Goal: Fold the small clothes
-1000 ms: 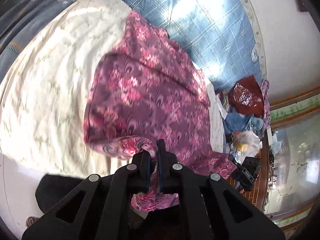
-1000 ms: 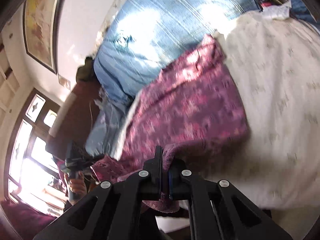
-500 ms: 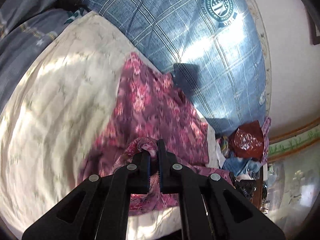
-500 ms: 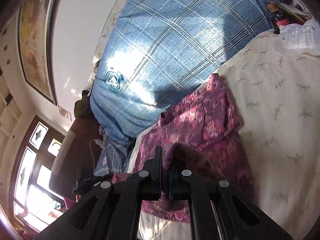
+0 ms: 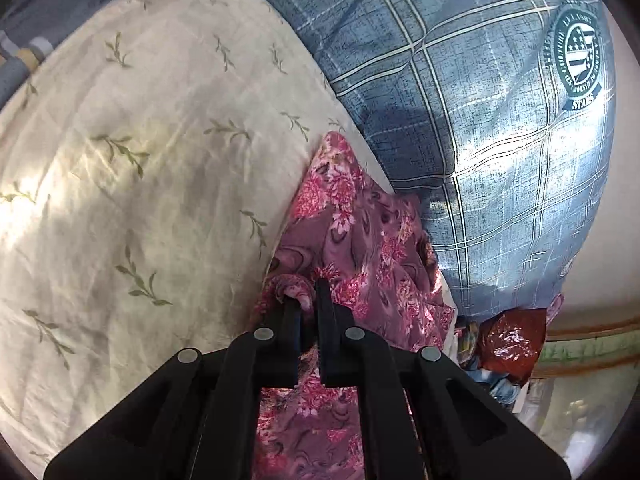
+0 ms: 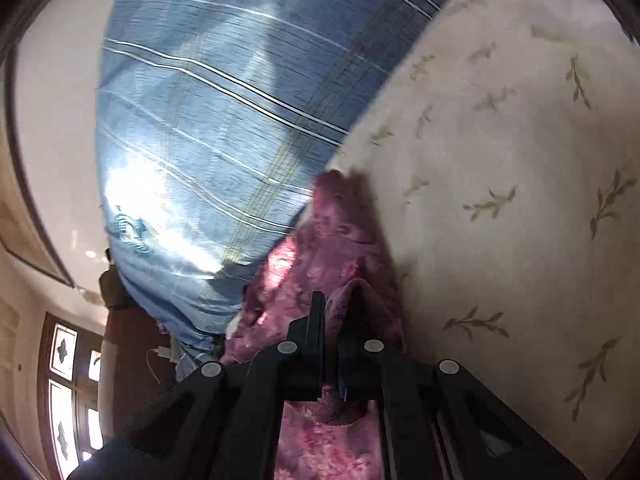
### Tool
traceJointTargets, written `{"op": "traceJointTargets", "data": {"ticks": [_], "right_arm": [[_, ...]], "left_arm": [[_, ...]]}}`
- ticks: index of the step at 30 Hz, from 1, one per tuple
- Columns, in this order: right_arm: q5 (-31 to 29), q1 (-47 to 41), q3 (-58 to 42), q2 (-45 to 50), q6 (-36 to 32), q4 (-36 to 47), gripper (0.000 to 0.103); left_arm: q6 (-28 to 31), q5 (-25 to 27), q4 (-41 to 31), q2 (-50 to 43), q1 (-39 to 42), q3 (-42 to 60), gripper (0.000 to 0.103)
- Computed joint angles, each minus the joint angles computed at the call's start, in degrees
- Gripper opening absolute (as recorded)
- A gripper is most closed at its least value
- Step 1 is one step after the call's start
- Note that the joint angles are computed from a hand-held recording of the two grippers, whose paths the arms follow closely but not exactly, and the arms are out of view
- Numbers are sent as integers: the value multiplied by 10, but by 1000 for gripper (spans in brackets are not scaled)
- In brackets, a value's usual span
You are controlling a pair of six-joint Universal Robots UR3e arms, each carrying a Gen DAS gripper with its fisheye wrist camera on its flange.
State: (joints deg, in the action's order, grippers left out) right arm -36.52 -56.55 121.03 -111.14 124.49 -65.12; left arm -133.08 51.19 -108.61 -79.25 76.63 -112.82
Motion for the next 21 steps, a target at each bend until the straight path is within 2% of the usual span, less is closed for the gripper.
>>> {"op": "traceJointTargets", "data": {"ticks": [3,5,7,9,12,13,14,17,19,21], "right_arm": [[-9,-23,-29,-5,-55,73,12],[-18,-46,-58,-9,-89,128,17],[-26,-79,-88,-12,-137,201,32],[-36,-113,-114,-11,-194,274,36],[-70,-149,-142,-1,-260,355,42],[-80,-149,-144,1,-262,363,44],[-91,-145,-143,1,-262,366,45],[-106,-112,-128,-9,-249,348,45],[-97,-70,-117,-9,-228,322,45],[-69,-11,-111,-1,-180,272,45]], "left_arm": [[58,7,-60,13,20,25,5],[97,17,-110,19,35,52,14],[132,22,-151,26,52,76,33],[177,32,-200,62,84,95,41],[247,46,-287,75,121,132,45],[269,55,-311,78,129,139,53],[290,71,-332,91,142,136,56],[324,111,-341,127,145,98,57],[321,124,-322,146,121,65,57],[286,123,-268,158,70,32,57]]}}
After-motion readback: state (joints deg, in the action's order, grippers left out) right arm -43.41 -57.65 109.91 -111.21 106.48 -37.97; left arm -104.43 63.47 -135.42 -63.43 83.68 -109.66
